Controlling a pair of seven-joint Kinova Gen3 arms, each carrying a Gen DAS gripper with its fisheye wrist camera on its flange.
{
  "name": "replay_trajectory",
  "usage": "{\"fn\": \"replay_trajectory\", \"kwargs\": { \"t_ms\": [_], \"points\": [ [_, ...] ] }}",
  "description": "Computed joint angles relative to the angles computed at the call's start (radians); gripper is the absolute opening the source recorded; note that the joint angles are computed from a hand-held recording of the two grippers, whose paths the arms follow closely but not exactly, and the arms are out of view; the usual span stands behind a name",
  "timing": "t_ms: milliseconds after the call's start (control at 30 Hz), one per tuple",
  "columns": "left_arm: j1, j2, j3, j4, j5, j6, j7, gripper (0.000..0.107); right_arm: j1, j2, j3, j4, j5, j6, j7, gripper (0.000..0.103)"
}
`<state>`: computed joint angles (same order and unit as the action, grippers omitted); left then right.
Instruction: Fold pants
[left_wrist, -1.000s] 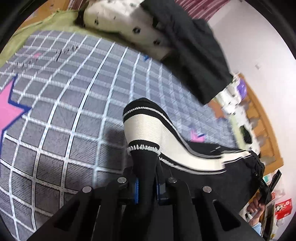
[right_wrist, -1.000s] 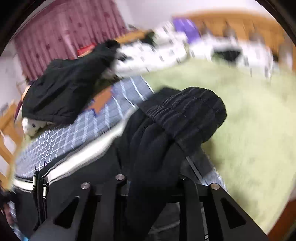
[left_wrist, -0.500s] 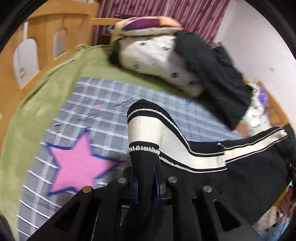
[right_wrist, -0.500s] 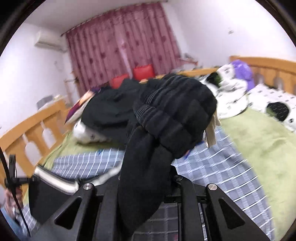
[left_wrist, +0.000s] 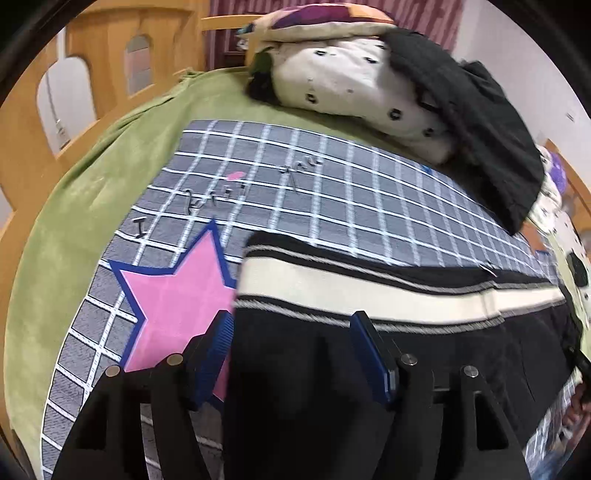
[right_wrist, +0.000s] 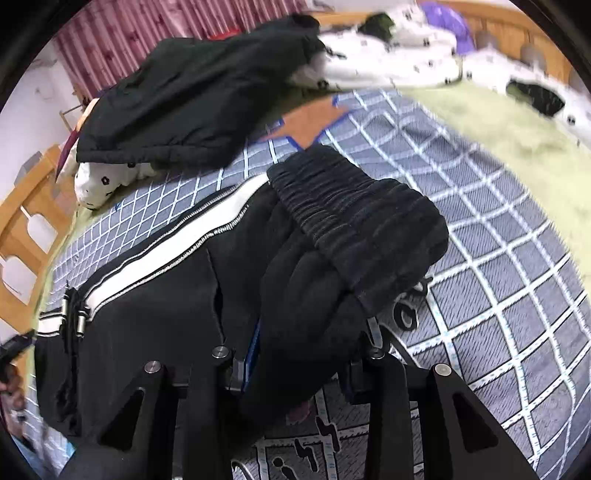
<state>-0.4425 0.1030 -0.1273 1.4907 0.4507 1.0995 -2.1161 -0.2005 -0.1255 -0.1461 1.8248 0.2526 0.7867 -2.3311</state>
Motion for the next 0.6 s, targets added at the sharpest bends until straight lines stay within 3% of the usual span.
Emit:
{"fn": "replay_trajectory", "kwargs": {
  "t_ms": [67, 133, 267, 367, 400, 500, 567, 600],
  "points": [
    [-0.005, -0.017, -0.001, 0.011, 0.017, 0.023, -0.023, 0.064, 0.020, 0.041, -0.072, -0.034, 0.076, 0.065, -0.022, 0.035],
    [0.006, -0.035, -0.001, 0.025, 0.004, 0.028, -0.032, 0.064, 0.013, 0.072, -0.092, -0.080, 0.098, 0.146, -0.034, 0.043],
    [0.029, -0.073, -0.007, 0.051, -0.006, 0.019, -0.049, 0.064, -0.054, 0.026, -0.041, -0.084, 0.059, 0.216, -0.074, 0.048],
    [0.029, -0.070, -0.022, 0.041, 0.028, 0.057, -0.066, 0.064, -0.095, -0.014, -0.009, -0.057, -0.008, 0.189, -0.079, 0.048],
    [0.029, -0.072, -0.023, 0.041, 0.033, 0.064, -0.065, 0.064, -0.128, -0.025, 0.024, -0.042, -0.039, 0.167, -0.065, 0.055],
    [0.029, -0.084, -0.029, 0.047, 0.046, 0.078, -0.073, 0.064, -0.214, 0.031, 0.070, -0.053, -0.059, 0.152, -0.074, 0.059],
    [0.035, -0.096, -0.031, 0.055, 0.041, 0.069, -0.071, 0.064, -0.197, 0.090, 0.008, -0.085, 0.007, 0.177, -0.131, 0.045],
    [0.037, -0.104, -0.034, 0.058, 0.043, 0.068, -0.075, 0.064, -0.171, 0.098, -0.039, -0.096, 0.048, 0.190, -0.140, 0.022]
  ]
}}
